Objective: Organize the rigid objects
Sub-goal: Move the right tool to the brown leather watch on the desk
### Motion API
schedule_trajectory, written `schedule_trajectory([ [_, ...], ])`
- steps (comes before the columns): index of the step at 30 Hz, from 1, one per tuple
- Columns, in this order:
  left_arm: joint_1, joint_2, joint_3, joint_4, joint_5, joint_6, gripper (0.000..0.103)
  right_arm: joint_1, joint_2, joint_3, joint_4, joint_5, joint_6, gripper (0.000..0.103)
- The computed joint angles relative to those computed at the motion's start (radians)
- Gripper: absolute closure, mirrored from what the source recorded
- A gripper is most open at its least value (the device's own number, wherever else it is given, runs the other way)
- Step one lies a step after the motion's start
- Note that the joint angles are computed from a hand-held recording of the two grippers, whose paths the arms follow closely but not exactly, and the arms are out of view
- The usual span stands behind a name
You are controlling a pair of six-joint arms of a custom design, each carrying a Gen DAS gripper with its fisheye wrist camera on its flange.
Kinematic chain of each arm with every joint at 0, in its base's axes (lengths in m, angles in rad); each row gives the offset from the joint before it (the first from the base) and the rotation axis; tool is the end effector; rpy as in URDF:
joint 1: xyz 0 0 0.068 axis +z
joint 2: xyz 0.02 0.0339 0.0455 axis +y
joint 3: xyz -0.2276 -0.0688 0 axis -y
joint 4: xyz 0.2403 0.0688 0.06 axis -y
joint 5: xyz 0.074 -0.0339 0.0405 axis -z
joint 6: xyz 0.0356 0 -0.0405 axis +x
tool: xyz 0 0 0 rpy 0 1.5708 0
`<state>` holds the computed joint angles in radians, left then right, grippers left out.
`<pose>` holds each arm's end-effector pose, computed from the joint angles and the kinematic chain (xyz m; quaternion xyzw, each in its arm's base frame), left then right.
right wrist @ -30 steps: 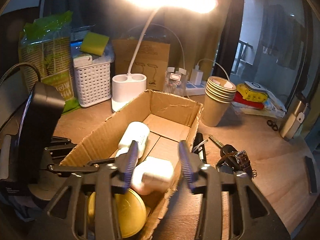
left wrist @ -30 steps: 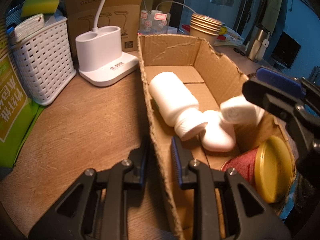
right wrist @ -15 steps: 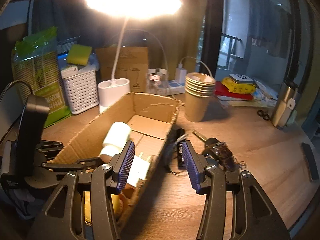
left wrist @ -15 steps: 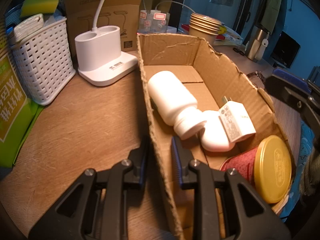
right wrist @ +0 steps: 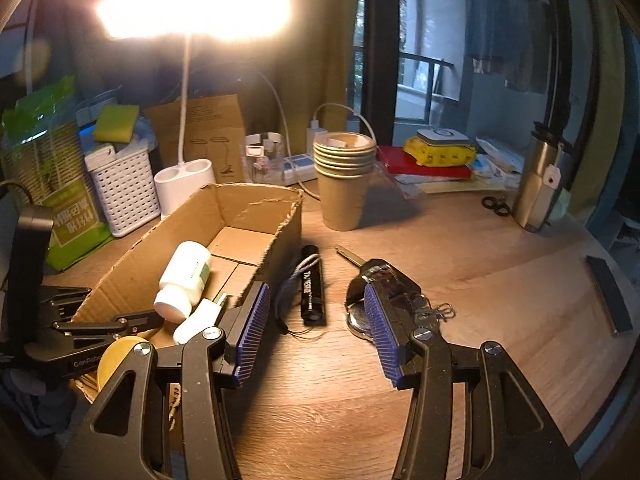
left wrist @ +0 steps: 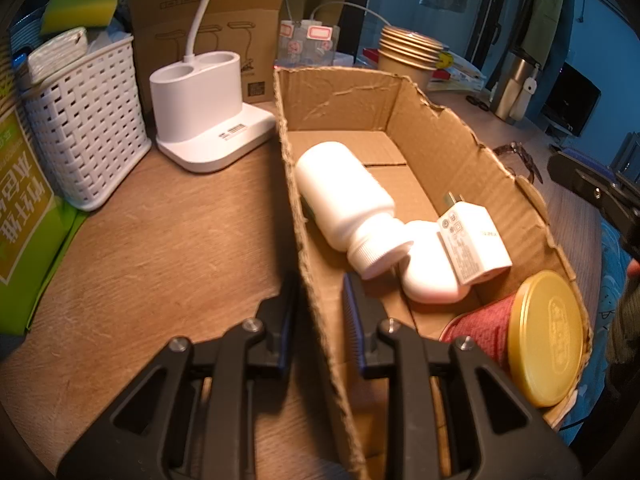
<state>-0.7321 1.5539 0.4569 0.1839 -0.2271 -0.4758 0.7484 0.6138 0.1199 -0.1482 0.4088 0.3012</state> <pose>0.1880 -0.1582 0.0686 0.0839 0.9373 -0.0940 0.3250 0.1264 0.0981 0.1196 -0.1055 0.8739 0.0627 0.4704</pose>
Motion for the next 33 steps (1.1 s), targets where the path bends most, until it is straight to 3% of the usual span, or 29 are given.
schedule_trajectory([
  [6, 0.0, 0.0, 0.0, 0.0, 0.0, 0.0, 0.079, -0.061, -0.037, -0.019, -0.015, -0.025, -0.008, 0.051],
  [13, -0.002, 0.001, 0.001, 0.0, -0.001, -0.002, 0.079, -0.189, 0.022, -0.043, 0.056, -0.08, -0.029, 0.051],
  [20, 0.0, 0.0, 0.0, 0.0, 0.0, 0.0, 0.078, -0.253, 0.219, -0.04, 0.237, -0.112, -0.055, 0.051],
  [23, 0.0, 0.0, 0.0, 0.0, 0.0, 0.0, 0.078, -0.217, 0.313, -0.034, 0.326, -0.052, -0.071, 0.051],
  [32, 0.0, 0.0, 0.0, 0.0, 0.0, 0.0, 0.078, -0.211, 0.507, 0.023, 0.439, -0.029, -0.113, 0.051],
  [33, -0.002, 0.0, 0.0, 0.0, -0.001, -0.002, 0.078, -0.219, 0.518, 0.028, 0.443, -0.044, -0.119, 0.055],
])
